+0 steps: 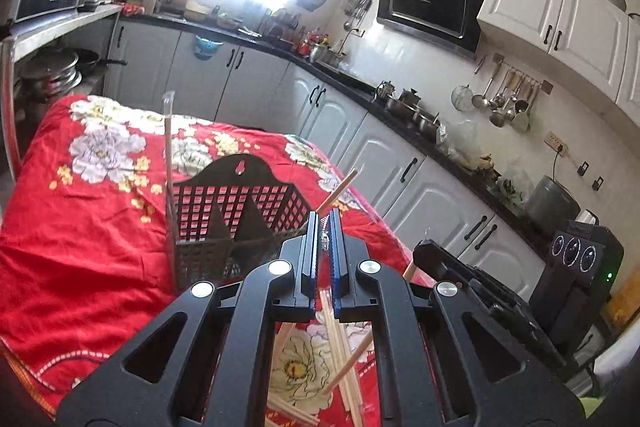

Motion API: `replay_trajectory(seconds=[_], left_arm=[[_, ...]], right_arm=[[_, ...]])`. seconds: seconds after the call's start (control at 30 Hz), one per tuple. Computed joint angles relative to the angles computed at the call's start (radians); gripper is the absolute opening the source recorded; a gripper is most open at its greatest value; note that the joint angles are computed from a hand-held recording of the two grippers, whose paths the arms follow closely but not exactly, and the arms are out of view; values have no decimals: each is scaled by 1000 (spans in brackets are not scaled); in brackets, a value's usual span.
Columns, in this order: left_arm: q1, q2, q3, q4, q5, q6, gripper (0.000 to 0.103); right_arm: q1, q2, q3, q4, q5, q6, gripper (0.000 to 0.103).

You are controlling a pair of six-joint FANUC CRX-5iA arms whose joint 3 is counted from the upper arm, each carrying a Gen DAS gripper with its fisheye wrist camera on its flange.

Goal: Organize utensils
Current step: 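Lift both held chopsticks and lower them into the black mesh caddy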

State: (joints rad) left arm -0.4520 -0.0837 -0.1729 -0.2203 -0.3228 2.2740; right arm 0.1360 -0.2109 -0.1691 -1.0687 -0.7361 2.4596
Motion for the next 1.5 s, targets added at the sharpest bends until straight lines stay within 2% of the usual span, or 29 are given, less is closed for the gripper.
replay_trajectory(seconds=[0.4, 0.67, 0.93, 1.27, 1.5], left_arm=[[25, 30, 67, 40, 17, -88, 2], [30, 53, 155, -7, 11, -81, 2], [24, 85, 250, -111, -22, -9, 2], [9, 125, 349, -298, -81, 157, 2], [13, 161, 379, -341, -95, 203, 2]], right_arm=[[-10, 31, 56, -27, 18, 40, 9], [2, 50, 112, -27, 50, 58, 9], [14, 83, 183, -34, 75, 71, 9], [35, 131, 257, -29, 123, 69, 9], [62, 187, 316, 8, 175, 37, 9]])
